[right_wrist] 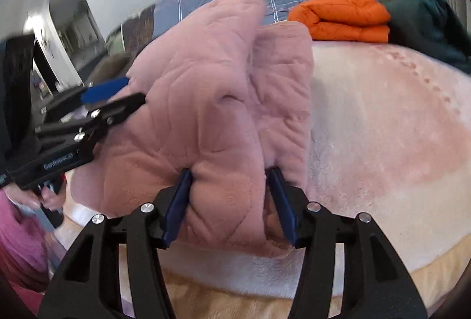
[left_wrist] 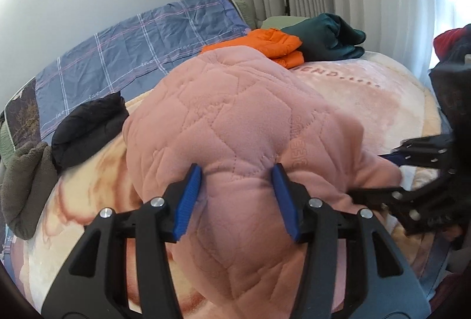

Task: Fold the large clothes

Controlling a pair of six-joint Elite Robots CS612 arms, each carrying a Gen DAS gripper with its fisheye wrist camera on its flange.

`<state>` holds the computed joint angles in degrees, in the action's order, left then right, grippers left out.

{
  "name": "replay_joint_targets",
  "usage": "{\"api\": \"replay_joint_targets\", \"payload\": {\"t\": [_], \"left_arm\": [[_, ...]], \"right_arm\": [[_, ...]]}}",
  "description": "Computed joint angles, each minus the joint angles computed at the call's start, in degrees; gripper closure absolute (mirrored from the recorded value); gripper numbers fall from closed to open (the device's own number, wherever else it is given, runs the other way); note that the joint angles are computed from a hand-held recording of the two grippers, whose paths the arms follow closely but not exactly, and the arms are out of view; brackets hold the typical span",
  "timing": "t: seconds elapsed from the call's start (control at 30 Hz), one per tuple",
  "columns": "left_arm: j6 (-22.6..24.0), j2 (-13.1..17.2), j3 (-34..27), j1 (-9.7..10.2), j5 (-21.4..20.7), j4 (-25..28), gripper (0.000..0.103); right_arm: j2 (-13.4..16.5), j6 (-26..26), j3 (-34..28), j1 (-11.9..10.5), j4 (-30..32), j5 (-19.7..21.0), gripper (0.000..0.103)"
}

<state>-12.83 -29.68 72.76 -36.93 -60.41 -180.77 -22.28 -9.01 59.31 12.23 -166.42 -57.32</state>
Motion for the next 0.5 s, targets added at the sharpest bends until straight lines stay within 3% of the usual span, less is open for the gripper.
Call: {"api": "replay_joint_targets", "payload": {"t": [0.1,0.17,0.23,0.37,0.5], "left_arm": [[-0.8,-0.7,1.4,-0.04,0.2,-1.8,0.048],[-4.3,-2.3,3.5,-0.05,0.1,-1.8,0.030],[-7.0,-4.0,7.5,-0.29,-0.5,-5.6,0.030],[-7.6,-6.5,14.3,-1.70,-2.0,-10.4,0.026],[-5.6,-6.9,16.5,-3.74,-0.1,-4.7,0.024]], "right_arm": [[-0.1,-1.2,-0.1,0.4,-0.4,-1.5,0.049],[0.0,-1.1,-0.3,0.1,-0.2,-1.1,0.049],[-0.1,-0.4,0.1,-0.3,-0.1,0.0,0.049],[-0.7,0.1,1.6,-0.2,-1.7,-0.2,0.047],[-0.8,0.8,2.0,0.0,-2.9,-0.7,0.046]]}}
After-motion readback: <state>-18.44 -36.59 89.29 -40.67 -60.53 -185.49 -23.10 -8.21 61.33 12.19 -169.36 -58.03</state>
